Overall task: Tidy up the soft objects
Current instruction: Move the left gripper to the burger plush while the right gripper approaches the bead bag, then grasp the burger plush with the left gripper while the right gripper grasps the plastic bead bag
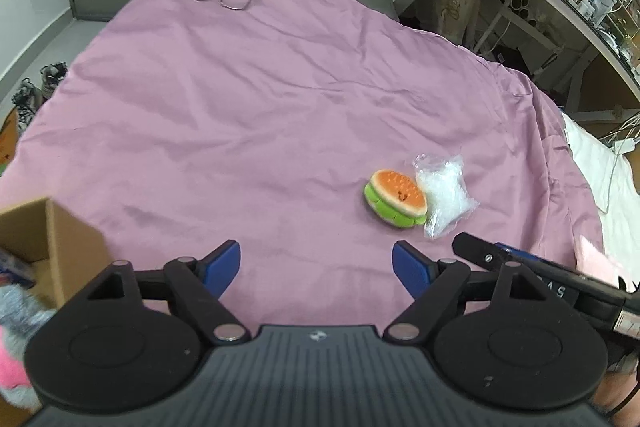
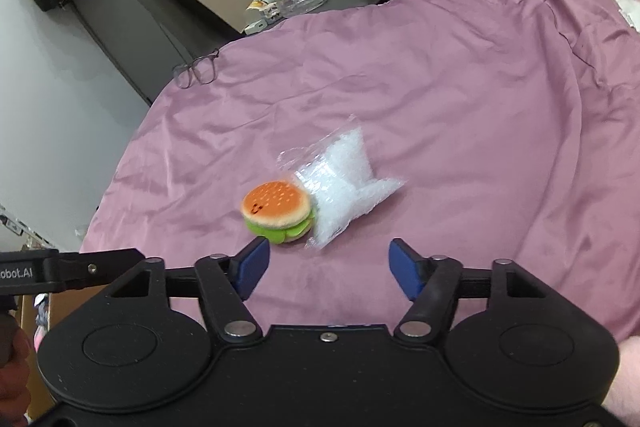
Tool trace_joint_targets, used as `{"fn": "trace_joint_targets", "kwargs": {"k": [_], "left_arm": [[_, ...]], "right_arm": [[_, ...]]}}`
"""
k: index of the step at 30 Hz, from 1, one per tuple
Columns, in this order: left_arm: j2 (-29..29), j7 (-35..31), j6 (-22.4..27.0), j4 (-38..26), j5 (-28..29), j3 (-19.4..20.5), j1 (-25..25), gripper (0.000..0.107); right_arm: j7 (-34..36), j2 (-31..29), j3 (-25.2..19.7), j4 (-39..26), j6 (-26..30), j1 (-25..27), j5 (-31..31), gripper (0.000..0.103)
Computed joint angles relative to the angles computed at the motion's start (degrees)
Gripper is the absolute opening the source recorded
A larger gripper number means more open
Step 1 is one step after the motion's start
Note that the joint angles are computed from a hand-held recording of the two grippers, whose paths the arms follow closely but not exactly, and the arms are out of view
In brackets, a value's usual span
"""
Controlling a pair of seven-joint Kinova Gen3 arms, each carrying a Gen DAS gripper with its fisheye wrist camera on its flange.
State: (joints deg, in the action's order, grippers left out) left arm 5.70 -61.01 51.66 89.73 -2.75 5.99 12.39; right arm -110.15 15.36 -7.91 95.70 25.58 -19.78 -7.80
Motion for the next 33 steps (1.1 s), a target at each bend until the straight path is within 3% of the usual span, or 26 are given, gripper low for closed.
{"fn": "trace_joint_targets", "kwargs": {"k": [10,20,26,28,33], "left_arm": [[6.1,-4.1,-3.6,-3.3,4.2,0.0,-0.9,0.081],[12.5,-10.4,-7.2,-6.5,9.4,0.8,-1.7,0.078],[13.9,-12.3,-10.1,-5.8,12.7,1.2,-2.5,0.076],[14.5,-12.5,-9.9,-6.3,13.1,1.1,-2.4,0.073],[15.4,-12.9,-8.9,-6.8,15.7,1.5,-3.6,0.068]], "right_arm": [[3.5,3.5,-2.1,-0.2,-4.6,4.4,-4.8,0.06],[12.2,6.7,-10.5,0.2,-9.5,13.3,-14.4,0.06],[14.7,8.4,-13.8,0.0,-11.2,16.7,-17.9,0.048],[15.2,9.1,-13.5,-0.9,-10.3,16.5,-17.7,0.044],[15.3,9.5,-11.8,-2.0,-9.2,14.9,-17.0,0.044]]}}
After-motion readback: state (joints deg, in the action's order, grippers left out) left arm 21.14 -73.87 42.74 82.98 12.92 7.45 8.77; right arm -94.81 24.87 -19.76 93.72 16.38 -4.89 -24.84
